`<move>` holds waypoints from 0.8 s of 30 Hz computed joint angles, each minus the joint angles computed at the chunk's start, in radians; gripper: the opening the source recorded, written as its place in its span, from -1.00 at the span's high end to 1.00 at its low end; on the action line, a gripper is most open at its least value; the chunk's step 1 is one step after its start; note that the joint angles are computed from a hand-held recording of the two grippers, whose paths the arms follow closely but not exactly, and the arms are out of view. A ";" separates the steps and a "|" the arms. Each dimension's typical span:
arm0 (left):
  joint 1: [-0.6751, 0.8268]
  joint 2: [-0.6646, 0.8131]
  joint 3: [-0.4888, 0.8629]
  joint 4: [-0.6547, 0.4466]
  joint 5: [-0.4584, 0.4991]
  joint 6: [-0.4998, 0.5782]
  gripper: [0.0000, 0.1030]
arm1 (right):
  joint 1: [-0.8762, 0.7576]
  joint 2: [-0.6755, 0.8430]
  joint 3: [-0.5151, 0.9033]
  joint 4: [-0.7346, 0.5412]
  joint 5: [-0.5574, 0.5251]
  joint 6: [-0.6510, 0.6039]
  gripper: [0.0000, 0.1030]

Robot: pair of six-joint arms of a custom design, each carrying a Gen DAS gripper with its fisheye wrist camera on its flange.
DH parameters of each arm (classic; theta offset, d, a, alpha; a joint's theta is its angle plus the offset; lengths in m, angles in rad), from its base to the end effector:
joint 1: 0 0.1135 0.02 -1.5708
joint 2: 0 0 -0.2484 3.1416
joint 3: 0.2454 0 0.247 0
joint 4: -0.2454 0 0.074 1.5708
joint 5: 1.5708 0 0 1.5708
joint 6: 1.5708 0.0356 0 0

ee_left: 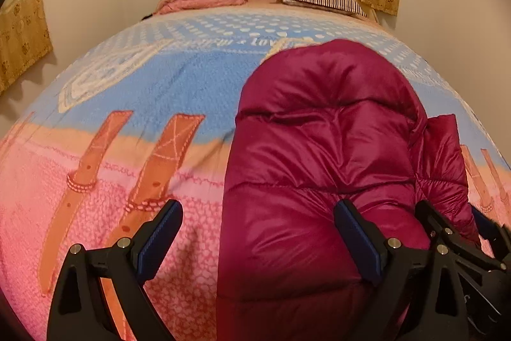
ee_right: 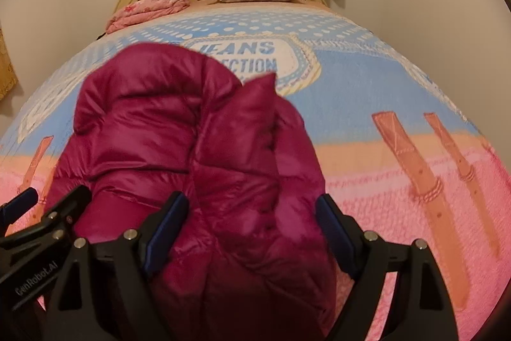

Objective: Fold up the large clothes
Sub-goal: 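Grasp the magenta jacket bundle with both grippers from its sides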

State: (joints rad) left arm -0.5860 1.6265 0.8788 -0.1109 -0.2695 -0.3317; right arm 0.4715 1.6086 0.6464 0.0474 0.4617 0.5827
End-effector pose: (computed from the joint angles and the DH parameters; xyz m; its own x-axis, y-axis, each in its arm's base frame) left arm 0.2728 -0.1697 0.1606 -0.7227 0.1029 -0.6835 0.1616 0.9866 -0.0223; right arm 0.2568 0.1131 0.1156 -0.6800 0.2063 -0.7036 0.2511 0.9671 0.0409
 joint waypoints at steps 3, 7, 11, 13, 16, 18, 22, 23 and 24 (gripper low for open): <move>-0.004 -0.011 -0.014 -0.006 0.009 0.013 -0.87 | -0.020 0.004 -0.059 0.090 -0.035 0.007 -0.70; -0.019 -0.034 -0.055 0.020 -0.005 0.020 -0.87 | -0.025 -0.001 -0.094 0.136 -0.053 0.008 -0.70; 0.010 -0.007 -0.046 0.029 0.063 0.007 -0.88 | -0.035 0.010 -0.093 0.150 -0.070 0.007 -0.70; 0.025 -0.011 -0.058 0.036 0.094 0.004 -0.88 | -0.046 0.011 -0.102 0.168 -0.092 0.012 -0.70; 0.033 -0.063 -0.110 0.049 0.121 0.008 -0.88 | -0.066 0.001 -0.126 0.199 -0.131 0.014 -0.69; 0.025 -0.081 -0.148 0.087 0.117 0.004 -0.88 | -0.077 -0.009 -0.148 0.220 -0.147 0.012 -0.69; 0.027 -0.066 -0.146 0.098 0.140 -0.012 -0.88 | -0.081 -0.007 -0.153 0.228 -0.162 0.009 -0.65; 0.025 -0.063 -0.145 0.101 0.141 -0.007 -0.88 | -0.087 -0.011 -0.156 0.233 -0.171 0.002 -0.63; 0.025 -0.060 -0.143 0.103 0.144 -0.001 -0.88 | -0.092 -0.015 -0.161 0.240 -0.182 -0.003 -0.59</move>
